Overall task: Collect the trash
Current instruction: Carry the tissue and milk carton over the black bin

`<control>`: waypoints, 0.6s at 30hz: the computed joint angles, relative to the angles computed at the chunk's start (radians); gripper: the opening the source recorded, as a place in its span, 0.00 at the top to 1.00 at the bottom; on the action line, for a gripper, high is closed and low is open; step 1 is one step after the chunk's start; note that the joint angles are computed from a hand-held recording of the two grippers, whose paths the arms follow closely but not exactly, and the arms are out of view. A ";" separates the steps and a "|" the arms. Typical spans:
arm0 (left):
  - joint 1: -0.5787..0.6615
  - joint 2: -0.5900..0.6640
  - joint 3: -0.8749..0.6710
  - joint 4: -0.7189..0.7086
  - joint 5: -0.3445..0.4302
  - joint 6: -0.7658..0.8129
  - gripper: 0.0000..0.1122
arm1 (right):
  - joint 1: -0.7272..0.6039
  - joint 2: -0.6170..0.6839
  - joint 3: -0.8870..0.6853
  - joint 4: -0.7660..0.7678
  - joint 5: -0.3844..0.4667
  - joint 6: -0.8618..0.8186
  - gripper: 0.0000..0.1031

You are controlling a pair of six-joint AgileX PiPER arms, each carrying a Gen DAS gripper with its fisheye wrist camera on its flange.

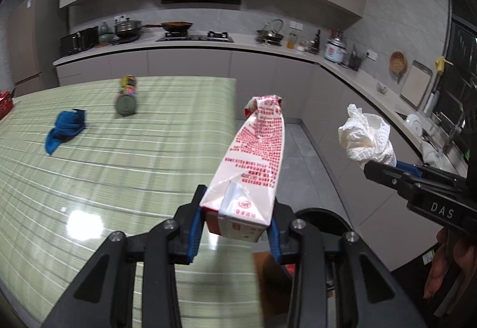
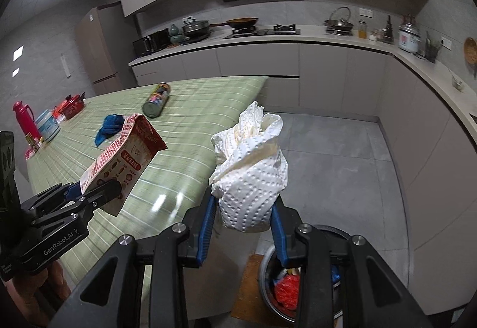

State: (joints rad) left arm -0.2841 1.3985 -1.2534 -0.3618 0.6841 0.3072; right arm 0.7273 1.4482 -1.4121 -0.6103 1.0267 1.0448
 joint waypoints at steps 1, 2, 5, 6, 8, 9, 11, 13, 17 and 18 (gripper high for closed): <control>-0.022 0.000 0.006 0.010 -0.004 -0.014 0.67 | -0.004 -0.023 0.031 0.000 0.001 0.006 0.64; -0.053 0.002 0.017 0.023 -0.014 -0.035 0.67 | -0.010 -0.053 0.072 0.001 0.001 0.016 0.64; -0.123 0.005 0.045 0.051 -0.039 -0.085 0.67 | -0.034 -0.127 0.176 0.014 -0.005 0.031 0.64; -0.151 0.009 0.055 0.062 -0.048 -0.105 0.67 | -0.042 -0.149 0.205 0.019 -0.007 0.032 0.64; -0.200 0.023 0.072 0.080 -0.065 -0.141 0.67 | -0.058 -0.199 0.274 0.030 -0.008 0.039 0.64; -0.220 0.026 0.080 0.088 -0.071 -0.157 0.67 | -0.066 -0.217 0.297 0.034 -0.008 0.040 0.64; -0.261 0.041 0.087 0.112 -0.079 -0.193 0.67 | -0.086 -0.266 0.358 0.048 -0.010 0.040 0.64; -0.300 0.059 0.090 0.135 -0.086 -0.230 0.67 | -0.105 -0.300 0.402 0.061 -0.017 0.035 0.64; -0.366 0.097 0.088 0.194 -0.099 -0.304 0.67 | -0.169 -0.354 0.488 0.100 -0.057 0.010 0.64; -0.375 0.102 0.087 0.204 -0.098 -0.318 0.67 | -0.189 -0.364 0.510 0.113 -0.073 -0.002 0.64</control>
